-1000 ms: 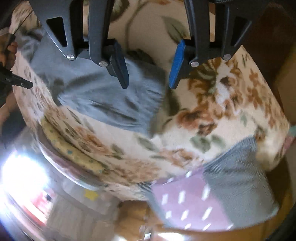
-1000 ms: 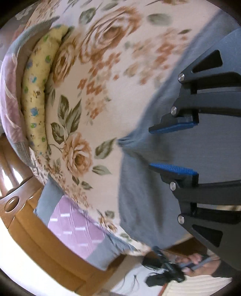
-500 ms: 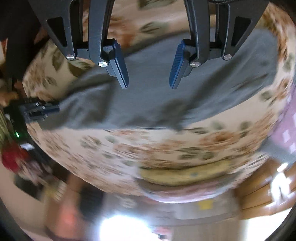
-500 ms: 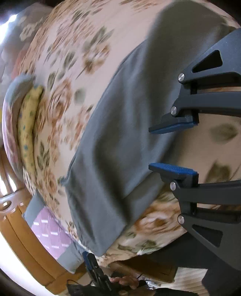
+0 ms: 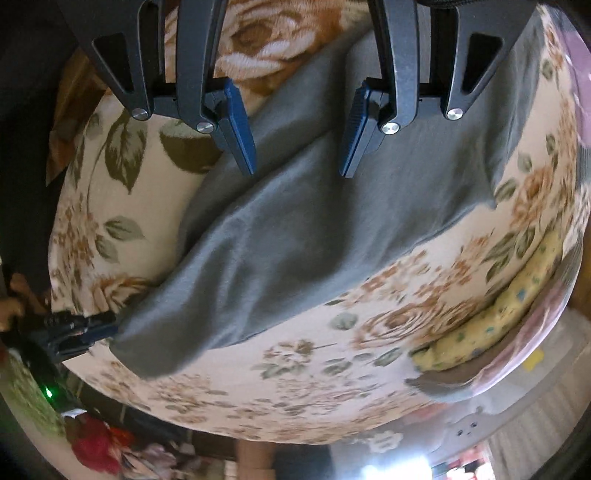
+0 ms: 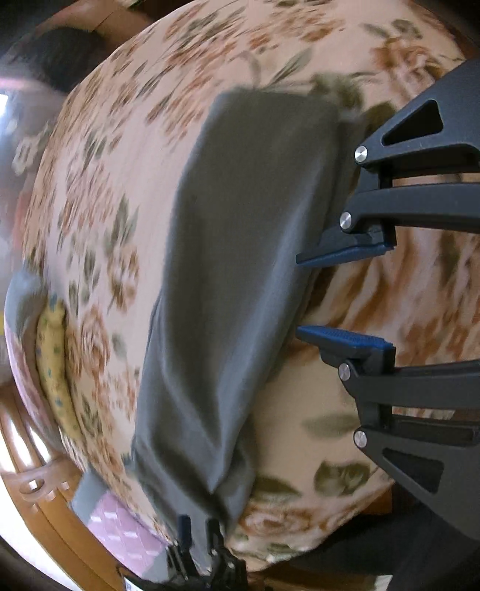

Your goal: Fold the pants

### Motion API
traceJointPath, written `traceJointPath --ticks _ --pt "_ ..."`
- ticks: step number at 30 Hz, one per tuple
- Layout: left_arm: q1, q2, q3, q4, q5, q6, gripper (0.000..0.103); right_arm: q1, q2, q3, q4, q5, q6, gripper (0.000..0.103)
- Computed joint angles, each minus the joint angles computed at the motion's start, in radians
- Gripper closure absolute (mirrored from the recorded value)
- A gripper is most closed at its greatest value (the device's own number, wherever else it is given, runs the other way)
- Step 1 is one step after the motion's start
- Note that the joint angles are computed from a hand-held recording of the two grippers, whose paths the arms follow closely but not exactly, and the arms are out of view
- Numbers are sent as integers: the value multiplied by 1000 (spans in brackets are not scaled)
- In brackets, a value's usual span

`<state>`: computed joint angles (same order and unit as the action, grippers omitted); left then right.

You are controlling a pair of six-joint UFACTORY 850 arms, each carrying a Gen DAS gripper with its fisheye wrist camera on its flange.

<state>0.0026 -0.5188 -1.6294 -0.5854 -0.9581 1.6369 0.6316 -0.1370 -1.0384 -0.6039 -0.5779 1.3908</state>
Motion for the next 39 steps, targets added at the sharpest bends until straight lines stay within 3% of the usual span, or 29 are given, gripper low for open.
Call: traceJointPath --ticks 2,8,15,24,27,33,35,36,37,38,39 --pt "-13 -3 0 9 -2 12 55 -11 54 69 -10 40 113 66" --pt "-68 7 22 56 29 15 55 -18 149 198 -100 31 426 56" --pt "-177 -53 -117 19 -112 -67 51 4 233 305 -356 28 897 55" --pt "-360 -213 -349 80 -251 -285 50 17 260 380 -527 1 1295 47" --pt "-421 -235 -357 131 -231 -314 50 18 265 404 -626 9 1430 45" --pt "-493 -249 -339 207 -221 -329 50 -2 244 408 -817 43 1594 31" --pt "-514 -240 -313 227 -207 -326 50 -11 226 398 -830 46 1589 30" --pt "-524 -233 -296 239 -196 -324 50 -10 218 394 -839 36 1587 31" --pt "-532 -229 -285 250 -183 -325 50 -9 214 393 -835 26 1576 48" --pt "-540 -222 -268 263 -163 -330 50 -12 214 401 -857 26 1600 83" --pt "-548 -215 -252 273 -147 -333 51 -19 222 418 -914 43 1666 83"
